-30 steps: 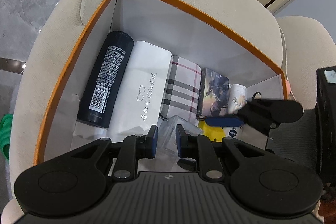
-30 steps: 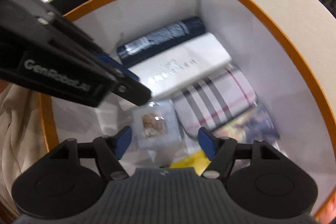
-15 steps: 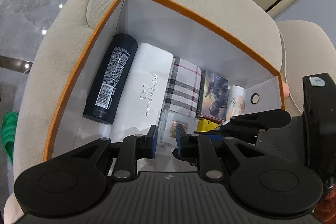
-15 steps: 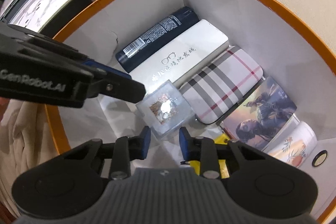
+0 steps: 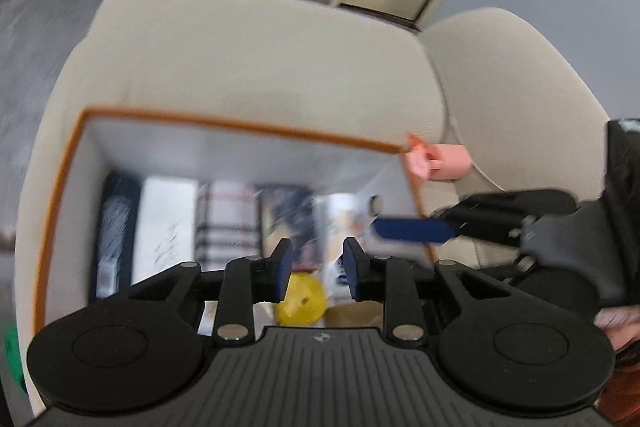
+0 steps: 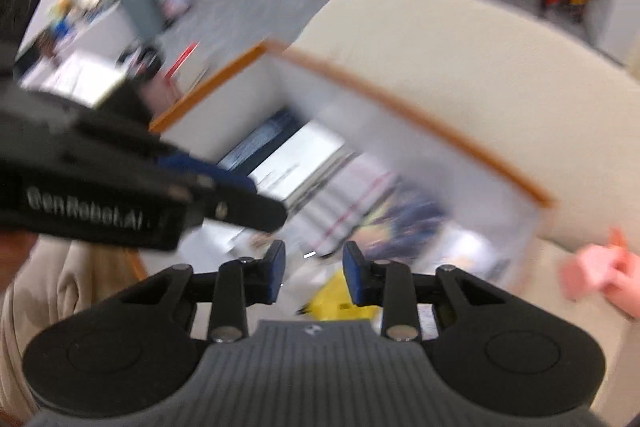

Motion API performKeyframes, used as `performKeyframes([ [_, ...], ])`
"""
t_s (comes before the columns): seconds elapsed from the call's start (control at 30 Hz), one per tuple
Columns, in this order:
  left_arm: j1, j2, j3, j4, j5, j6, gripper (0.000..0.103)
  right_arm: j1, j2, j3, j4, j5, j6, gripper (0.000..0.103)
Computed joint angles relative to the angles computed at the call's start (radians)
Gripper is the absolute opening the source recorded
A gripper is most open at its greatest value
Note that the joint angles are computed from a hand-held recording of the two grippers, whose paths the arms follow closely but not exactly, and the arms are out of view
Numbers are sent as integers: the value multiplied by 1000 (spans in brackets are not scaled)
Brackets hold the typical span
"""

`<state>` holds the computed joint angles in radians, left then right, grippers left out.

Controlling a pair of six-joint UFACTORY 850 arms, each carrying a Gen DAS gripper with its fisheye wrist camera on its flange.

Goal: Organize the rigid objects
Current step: 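Raise both open grippers out of the shoebox toward the pink bottles, then grasp the pink soap pump bottle with the left gripper while the right grasps the pink cup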

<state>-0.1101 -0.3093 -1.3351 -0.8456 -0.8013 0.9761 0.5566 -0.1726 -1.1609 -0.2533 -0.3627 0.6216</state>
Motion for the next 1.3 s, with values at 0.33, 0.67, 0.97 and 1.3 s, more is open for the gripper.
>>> performKeyframes([
  [0.33, -144, -42, -81, 18, 31, 109, 30, -48, 195, 198, -589, -217, 628, 38],
  [0.67, -289, -209, -255, 165, 36, 193, 32, -175, 138, 254, -636, -290, 485, 39],
  [0.97, -343, -468, -589, 308, -100, 93, 41, -156, 69, 304, -982, -359, 372, 58],
  [1.3, -382, -749, -977, 466, -337, -16, 53, -122, -44, 299, -1140, -406, 317, 58],
])
